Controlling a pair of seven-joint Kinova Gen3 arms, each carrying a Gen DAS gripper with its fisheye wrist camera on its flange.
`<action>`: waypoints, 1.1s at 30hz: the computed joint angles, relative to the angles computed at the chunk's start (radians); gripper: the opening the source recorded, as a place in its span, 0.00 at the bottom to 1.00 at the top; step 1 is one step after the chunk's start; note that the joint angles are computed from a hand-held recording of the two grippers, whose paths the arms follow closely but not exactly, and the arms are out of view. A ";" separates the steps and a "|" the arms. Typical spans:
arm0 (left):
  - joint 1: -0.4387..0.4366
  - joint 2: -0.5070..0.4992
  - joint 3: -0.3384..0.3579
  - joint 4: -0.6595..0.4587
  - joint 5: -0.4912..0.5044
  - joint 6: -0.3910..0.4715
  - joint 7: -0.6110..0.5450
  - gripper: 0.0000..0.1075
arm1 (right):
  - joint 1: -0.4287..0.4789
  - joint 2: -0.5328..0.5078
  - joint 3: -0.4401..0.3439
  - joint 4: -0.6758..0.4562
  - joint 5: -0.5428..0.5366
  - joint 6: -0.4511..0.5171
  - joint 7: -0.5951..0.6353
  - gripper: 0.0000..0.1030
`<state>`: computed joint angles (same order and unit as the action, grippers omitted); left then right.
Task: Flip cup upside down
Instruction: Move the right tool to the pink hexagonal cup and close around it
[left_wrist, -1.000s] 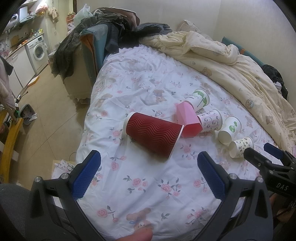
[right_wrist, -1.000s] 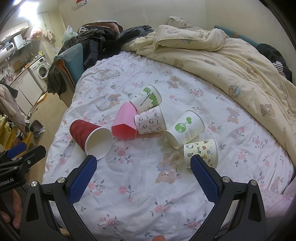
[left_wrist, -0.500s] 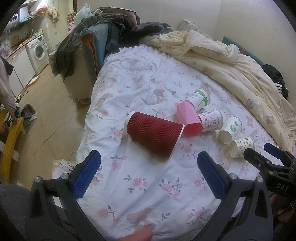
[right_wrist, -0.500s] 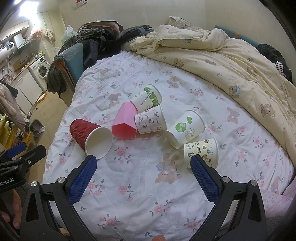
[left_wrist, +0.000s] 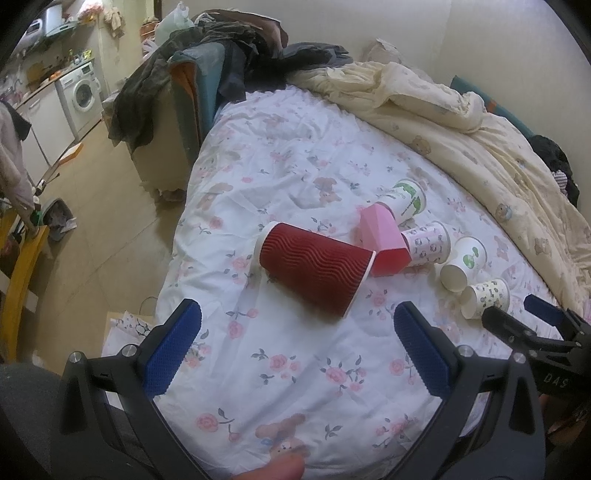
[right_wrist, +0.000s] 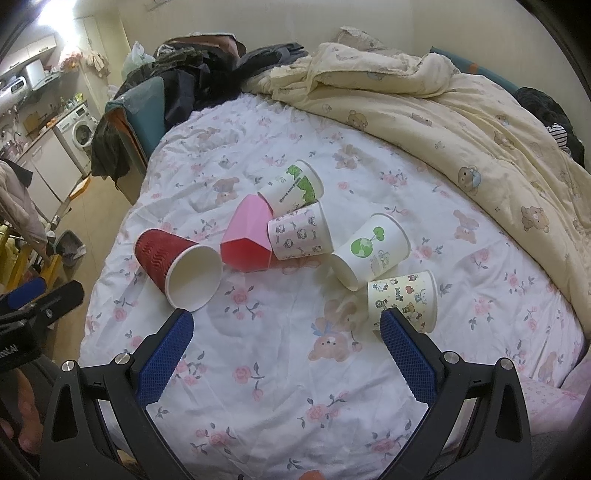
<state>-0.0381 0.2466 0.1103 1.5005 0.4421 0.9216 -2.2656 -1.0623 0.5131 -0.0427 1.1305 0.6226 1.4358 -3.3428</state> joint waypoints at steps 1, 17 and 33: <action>0.007 0.003 -0.001 -0.008 -0.007 0.003 0.017 0.96 | 0.008 0.000 -0.003 -0.005 -0.005 -0.003 0.015 1.00; -0.004 0.055 -0.012 -0.103 -0.058 0.069 0.154 0.96 | 0.323 0.084 0.002 -0.194 -0.309 -0.117 0.431 1.00; -0.019 0.114 -0.005 -0.189 -0.066 0.150 0.215 0.96 | 0.569 0.375 -0.019 -0.544 -0.663 0.008 0.789 0.75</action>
